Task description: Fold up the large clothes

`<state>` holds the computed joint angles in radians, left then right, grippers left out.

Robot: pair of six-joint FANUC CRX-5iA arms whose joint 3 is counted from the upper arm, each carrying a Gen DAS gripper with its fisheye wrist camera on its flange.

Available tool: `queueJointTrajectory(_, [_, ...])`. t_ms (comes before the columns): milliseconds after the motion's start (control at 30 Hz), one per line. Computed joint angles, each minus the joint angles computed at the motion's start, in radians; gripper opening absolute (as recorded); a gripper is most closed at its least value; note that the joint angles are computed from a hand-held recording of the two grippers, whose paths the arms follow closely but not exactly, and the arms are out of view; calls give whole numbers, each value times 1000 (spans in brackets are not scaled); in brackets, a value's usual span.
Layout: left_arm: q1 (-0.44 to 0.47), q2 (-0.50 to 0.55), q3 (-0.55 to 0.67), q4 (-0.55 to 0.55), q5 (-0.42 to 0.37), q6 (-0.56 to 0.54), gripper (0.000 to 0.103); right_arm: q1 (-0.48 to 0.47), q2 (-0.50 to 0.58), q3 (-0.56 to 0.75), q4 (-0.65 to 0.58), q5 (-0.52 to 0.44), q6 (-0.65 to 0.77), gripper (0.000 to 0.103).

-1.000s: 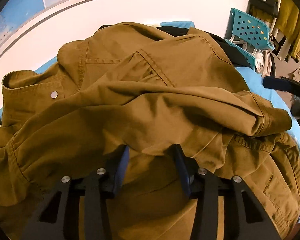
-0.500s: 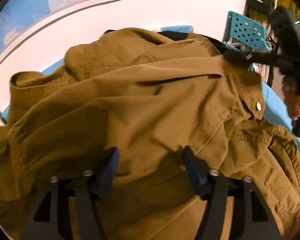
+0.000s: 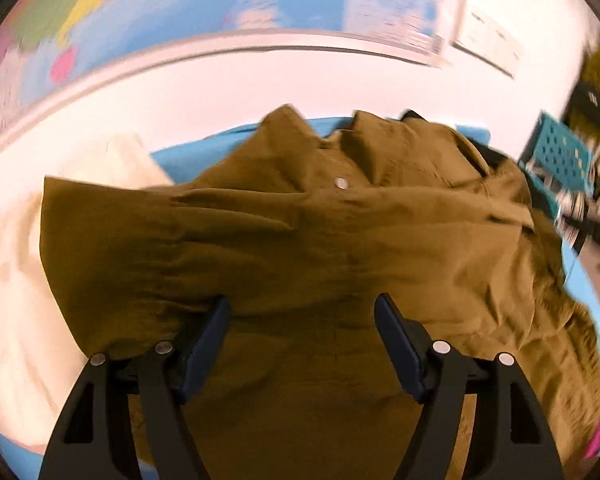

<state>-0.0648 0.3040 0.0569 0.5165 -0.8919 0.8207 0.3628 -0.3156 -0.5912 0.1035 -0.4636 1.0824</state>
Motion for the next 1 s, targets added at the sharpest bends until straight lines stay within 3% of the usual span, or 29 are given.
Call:
queueJointTrajectory(67, [1,22,31,-29,-3,33,69,-10,76,47,-47,-33,26,26])
queueJointTrajectory(167, [2,58,74,-68,-29,70,68,-48,189,102,-88,-59,33,15])
queueJointTrajectory(233, [0,79,106,-100,-54,103,68,-73,193,121,-170,-62,78,16])
queueJointTrajectory(333, [1,29,63,-112,-26,80,70,-24,121,51,-22,-48,-66,31])
queueJointTrajectory(400, [24,-51,-40,-36,20,-31,77,16,49,-6,73,-42,-145,34])
queueJointTrajectory(467, [39,-118,-127,35,49,-133,80,53,-29,-34,49,-50,-114,34])
queueJointTrajectory(567, [75,-190,-217,88,24,-244,80,93,-48,-16,-21,-108,-34,34])
queueJointTrajectory(667, [75,-214,-251,2,53,-235,80,117,21,0,36,-169,-88,32])
queueJointTrajectory(767, [56,-167,-208,-139,79,-89,78,78,57,8,-26,-143,-88,31])
queueJointTrajectory(833, [74,-173,-230,-85,78,-107,78,70,33,4,-44,-143,-111,33])
queueJointTrajectory(900, [110,-220,-280,-6,74,-171,80,106,-33,-39,23,-137,-189,42])
queueJointTrajectory(967, [163,-266,-337,114,42,-270,89,150,-125,-95,94,-139,-290,60])
queueJointTrajectory(1000, [193,-290,-362,159,21,-304,89,177,-187,-130,129,-144,-356,60])
